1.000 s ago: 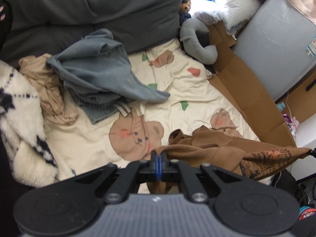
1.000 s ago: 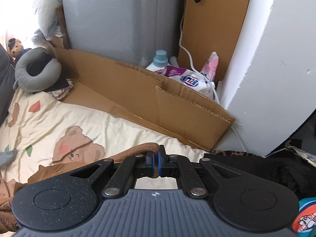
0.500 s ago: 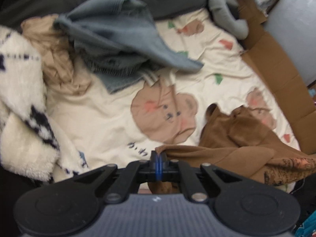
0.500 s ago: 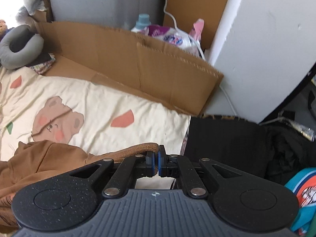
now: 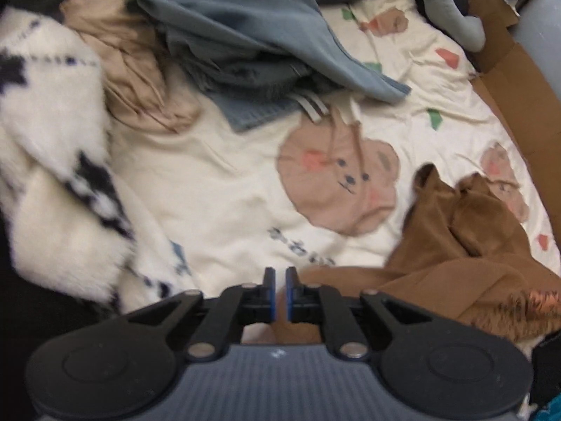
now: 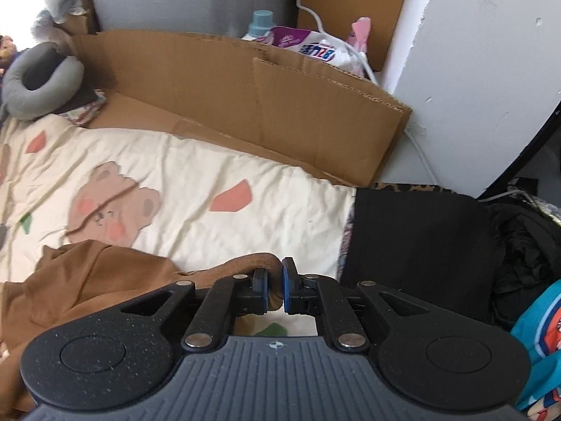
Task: Fold clothes
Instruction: 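Lift the brown shirt off the pile with both grippers and carry it onto the sheet, then open the left gripper and release the shirt while the right gripper lays it down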
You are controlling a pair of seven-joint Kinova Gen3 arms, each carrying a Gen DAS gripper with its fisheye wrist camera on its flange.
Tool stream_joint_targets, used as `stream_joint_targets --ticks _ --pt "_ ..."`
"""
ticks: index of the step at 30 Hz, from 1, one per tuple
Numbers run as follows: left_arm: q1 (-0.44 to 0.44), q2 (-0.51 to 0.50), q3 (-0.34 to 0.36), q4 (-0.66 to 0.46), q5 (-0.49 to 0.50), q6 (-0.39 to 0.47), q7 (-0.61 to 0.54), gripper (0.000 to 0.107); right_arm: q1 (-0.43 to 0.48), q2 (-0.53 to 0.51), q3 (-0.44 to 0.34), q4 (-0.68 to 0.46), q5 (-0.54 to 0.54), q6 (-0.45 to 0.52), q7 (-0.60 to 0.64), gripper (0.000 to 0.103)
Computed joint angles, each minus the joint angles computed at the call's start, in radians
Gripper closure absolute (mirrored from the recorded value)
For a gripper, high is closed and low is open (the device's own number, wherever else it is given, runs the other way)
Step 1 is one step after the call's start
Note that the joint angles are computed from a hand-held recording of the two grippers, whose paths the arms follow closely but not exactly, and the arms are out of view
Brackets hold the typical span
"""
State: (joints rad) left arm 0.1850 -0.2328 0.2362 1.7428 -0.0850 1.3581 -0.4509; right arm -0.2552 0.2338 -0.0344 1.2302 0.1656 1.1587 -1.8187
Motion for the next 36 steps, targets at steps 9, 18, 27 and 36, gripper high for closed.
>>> stream_joint_targets --ticks 9,18,27,36 --pt "-0.028 -0.001 -0.003 -0.118 -0.076 0.087 -0.048 0.098 0.056 -0.061 -0.008 0.082 -0.101 -0.057 0.059 0.091" --pt "-0.007 0.098 0.002 -0.211 -0.148 0.105 -0.103 0.090 0.139 -0.072 0.005 0.187 -0.239 -0.142 0.104 0.087" --pt "0.090 0.302 -0.040 -0.377 -0.188 0.003 -0.211 0.088 0.223 -0.146 0.018 0.338 -0.417 -0.234 0.214 0.060" --pt "0.200 0.526 -0.090 -0.606 -0.164 -0.089 -0.403 0.086 0.248 -0.199 0.037 0.479 -0.488 -0.337 0.279 0.060"
